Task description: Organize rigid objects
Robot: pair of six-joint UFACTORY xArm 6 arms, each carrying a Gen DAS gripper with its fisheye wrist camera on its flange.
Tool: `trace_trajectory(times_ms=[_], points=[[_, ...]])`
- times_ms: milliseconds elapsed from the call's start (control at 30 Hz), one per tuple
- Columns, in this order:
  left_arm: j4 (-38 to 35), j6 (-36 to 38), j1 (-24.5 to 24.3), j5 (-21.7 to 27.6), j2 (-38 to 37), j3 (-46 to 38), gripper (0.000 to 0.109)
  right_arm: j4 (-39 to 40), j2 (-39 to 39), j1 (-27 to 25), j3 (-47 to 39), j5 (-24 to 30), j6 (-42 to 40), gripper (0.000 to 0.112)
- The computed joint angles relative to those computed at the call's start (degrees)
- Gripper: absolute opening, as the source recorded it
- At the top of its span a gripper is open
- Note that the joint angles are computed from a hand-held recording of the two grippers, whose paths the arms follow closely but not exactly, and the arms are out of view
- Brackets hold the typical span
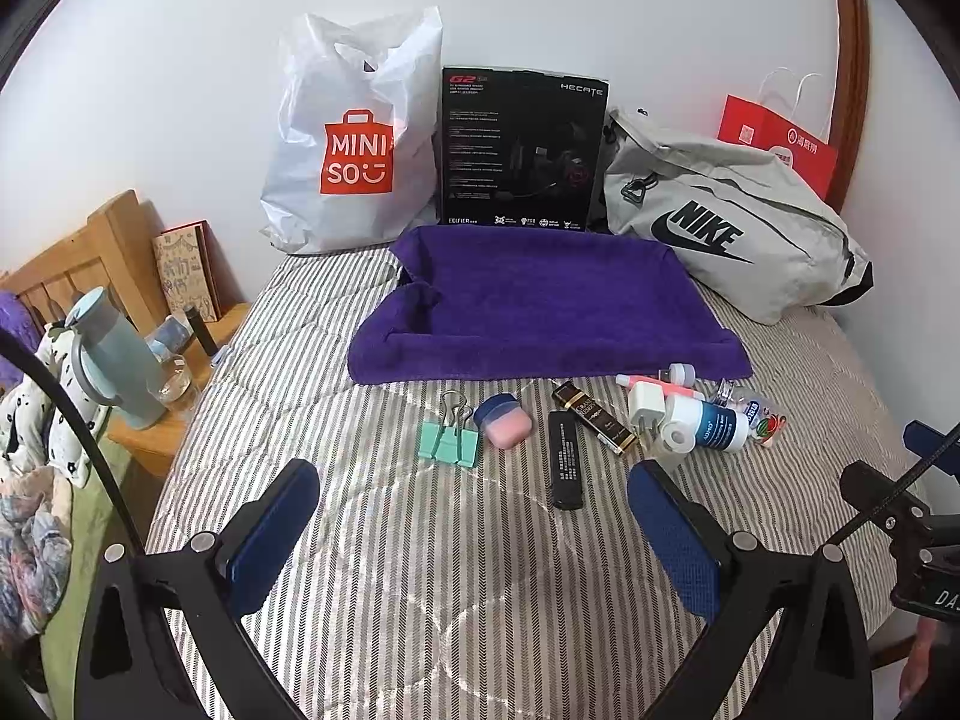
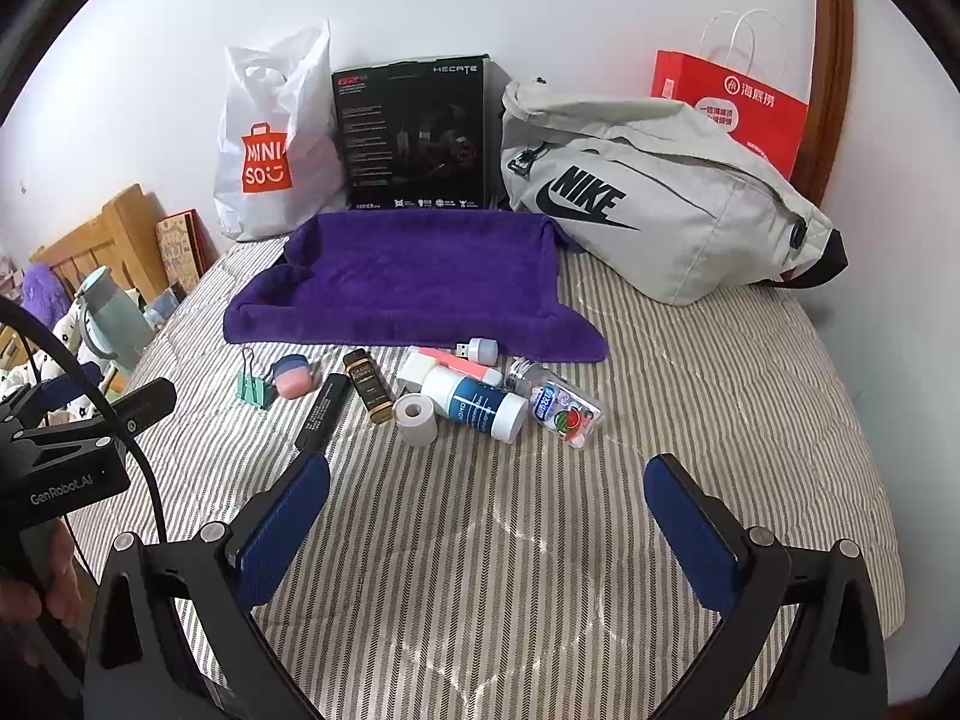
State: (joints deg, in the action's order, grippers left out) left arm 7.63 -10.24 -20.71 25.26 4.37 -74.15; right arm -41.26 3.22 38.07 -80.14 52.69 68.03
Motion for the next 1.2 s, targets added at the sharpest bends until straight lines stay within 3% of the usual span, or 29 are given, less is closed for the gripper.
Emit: trace_trajectory(times_ms=[1200], points=[[-0.4, 1.2, 0.1, 0.6, 0.7, -0.9, 0.103, 0.7, 0.2, -0.2, -0.1, 0.8, -1.0, 0.103]])
